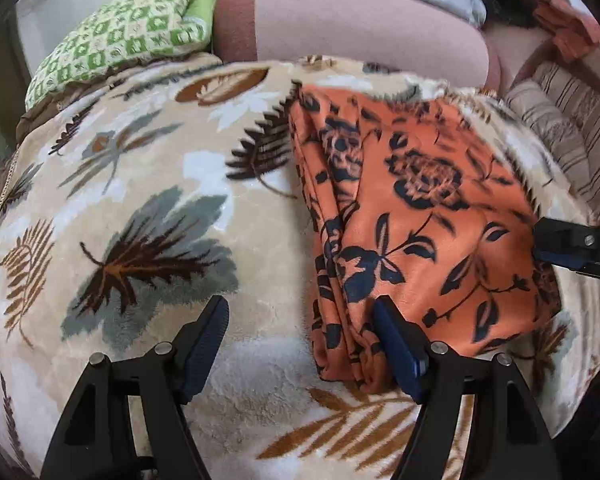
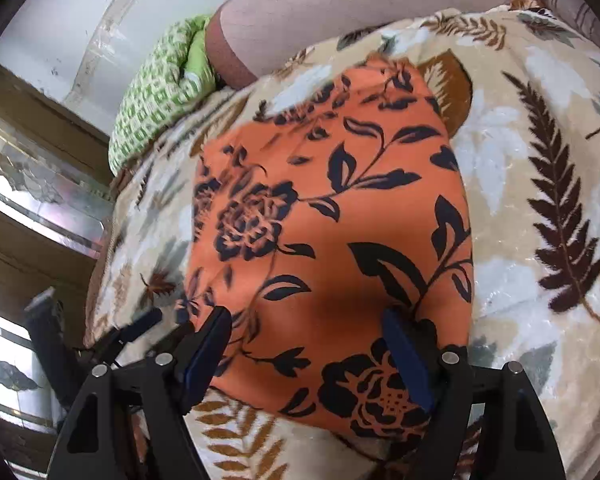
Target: Fold small clothes
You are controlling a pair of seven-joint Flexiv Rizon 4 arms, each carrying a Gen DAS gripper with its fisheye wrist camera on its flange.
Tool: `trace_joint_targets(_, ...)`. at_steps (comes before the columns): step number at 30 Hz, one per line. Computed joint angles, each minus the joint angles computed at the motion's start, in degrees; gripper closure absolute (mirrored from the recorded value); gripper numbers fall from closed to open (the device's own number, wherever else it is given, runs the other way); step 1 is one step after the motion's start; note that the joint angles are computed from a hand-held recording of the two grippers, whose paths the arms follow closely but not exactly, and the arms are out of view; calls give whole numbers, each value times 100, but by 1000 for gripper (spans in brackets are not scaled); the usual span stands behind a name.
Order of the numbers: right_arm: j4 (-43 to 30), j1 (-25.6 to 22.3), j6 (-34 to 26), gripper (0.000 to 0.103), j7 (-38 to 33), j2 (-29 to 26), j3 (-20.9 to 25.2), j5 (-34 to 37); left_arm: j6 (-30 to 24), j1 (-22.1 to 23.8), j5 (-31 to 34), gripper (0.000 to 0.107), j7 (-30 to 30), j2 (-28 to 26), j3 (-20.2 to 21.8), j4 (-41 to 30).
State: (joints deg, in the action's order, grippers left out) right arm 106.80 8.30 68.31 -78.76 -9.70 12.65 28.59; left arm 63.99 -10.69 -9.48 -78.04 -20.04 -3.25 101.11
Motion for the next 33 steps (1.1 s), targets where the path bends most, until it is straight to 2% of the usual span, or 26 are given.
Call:
trace_joint_targets(2, 118, -14, 168, 23, -123, 170, 63, 147, 159, 10, 17, 32, 98, 94, -12, 121)
trace_joint_targets(4, 177, -72, 209, 23, -509, 263, 163, 671, 98, -64, 212, 32, -4, 63, 91, 72)
trace_joint_targets(7, 291, 78, -59, 23, -71, 105, -1, 345, -112, -81, 307, 32, -145, -46, 135, -57)
trace_joint_targets(10, 458, 82, 231, 23, -72, 233, 50, 473, 0, -43, 244, 32, -145, 155, 88, 88)
trace_joint_targets(11, 598, 159, 433, 23, 39, 347, 32, 255, 93, -52, 280, 32, -128, 244, 93, 152)
trace_joint_targets(14, 1288, 487, 1064, 23, 1143, 668, -162, -1326, 210, -126, 444, 32, -303, 468, 167, 276)
trace_joint_targets(16, 1590, 558, 1218, 23, 1727, 798, -220, -2128, 308, -114, 372, 32, -340, 654, 126, 446)
trace_joint_targets(18, 1745, 565, 1249, 23, 2018, 905, -229, -2576, 372, -114, 336, 32, -335, 807, 93, 588)
trace_joint_targets(24, 1574, 574, 1254, 23, 2105, 570, -299, -2787, 388, -134, 457, 31, -429, 1064, 104, 786)
trace_joint_targets(29, 1194, 400, 813, 23, 1850, 134, -204, -2364, 295, -104, 500, 31, -551, 1198, 109, 843)
trace_joint_targets(33, 1414, 483, 1003, 23, 2169, 400, -256, -2745, 324, -111, 652, 25, -660, 1303, 127, 913)
